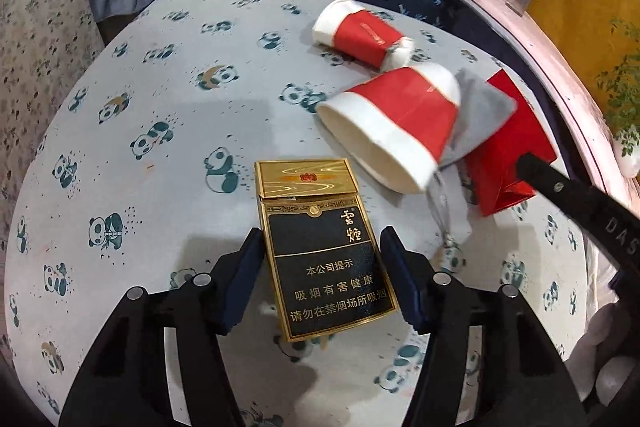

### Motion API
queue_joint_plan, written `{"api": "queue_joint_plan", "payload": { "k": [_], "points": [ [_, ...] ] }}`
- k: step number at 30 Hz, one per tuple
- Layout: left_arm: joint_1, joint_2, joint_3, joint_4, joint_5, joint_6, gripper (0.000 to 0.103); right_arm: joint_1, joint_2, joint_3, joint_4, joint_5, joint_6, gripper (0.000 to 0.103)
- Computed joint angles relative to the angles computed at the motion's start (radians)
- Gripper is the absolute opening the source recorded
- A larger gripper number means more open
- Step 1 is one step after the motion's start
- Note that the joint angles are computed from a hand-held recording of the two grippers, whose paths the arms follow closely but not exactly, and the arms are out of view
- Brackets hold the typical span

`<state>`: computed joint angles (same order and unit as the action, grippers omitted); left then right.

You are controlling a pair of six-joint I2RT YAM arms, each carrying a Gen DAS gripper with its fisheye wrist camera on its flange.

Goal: Collect trash
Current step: 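Carry the cigarette box and red envelope in both tools to the wastebasket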

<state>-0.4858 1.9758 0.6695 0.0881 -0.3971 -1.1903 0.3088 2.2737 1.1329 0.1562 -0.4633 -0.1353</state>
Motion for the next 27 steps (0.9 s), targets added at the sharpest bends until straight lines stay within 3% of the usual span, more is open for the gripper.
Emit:
{"api": "queue_joint_plan", "payload": {
  "k": [9,10,12,19,21,22,23,25,27],
  "points": [
    [-0.104,-0.060,0.078,-0.102,-0.057,-0.006,0.053,-0.116,-0.137,-0.108,0.039,-0.064,-0.001,0.001],
    [-0.119,-0.058,0.102,-0.125,-0.062,0.000,0.015,-0.132,-0.151,-0.121,0.043,-0.074,-0.004,0.001],
    [-0.119,-0.050,0.122,-0.117,-0.013,0.023,0.015,-0.156,-0.171,-0.142,0.055,-0.084,-0.008,0.001],
    [-0.190,-0.002,0.205,-0.166,-0.038,0.005,0.014,-0.264,-0.216,-0.186,0.054,-0.137,-0.047,0.001],
    [-0.206,0.010,0.209,-0.169,-0.050,-0.002,0.017,-0.290,-0.218,-0.189,0.050,-0.142,-0.060,0.001],
    [-0.209,0.016,0.208,-0.170,-0.047,-0.004,0.026,-0.306,-0.216,-0.189,0.046,-0.147,-0.066,0.001],
    [-0.213,0.027,0.209,-0.177,-0.048,-0.015,0.045,-0.319,-0.216,-0.190,0.042,-0.152,-0.071,0.001],
    [-0.231,0.038,0.198,-0.179,-0.065,-0.054,0.074,-0.346,-0.207,-0.186,0.035,-0.159,-0.079,0.001],
    [-0.245,0.050,0.188,-0.162,-0.080,-0.044,0.076,-0.367,-0.198,-0.180,0.028,-0.164,-0.084,0.001]
  ]
}}
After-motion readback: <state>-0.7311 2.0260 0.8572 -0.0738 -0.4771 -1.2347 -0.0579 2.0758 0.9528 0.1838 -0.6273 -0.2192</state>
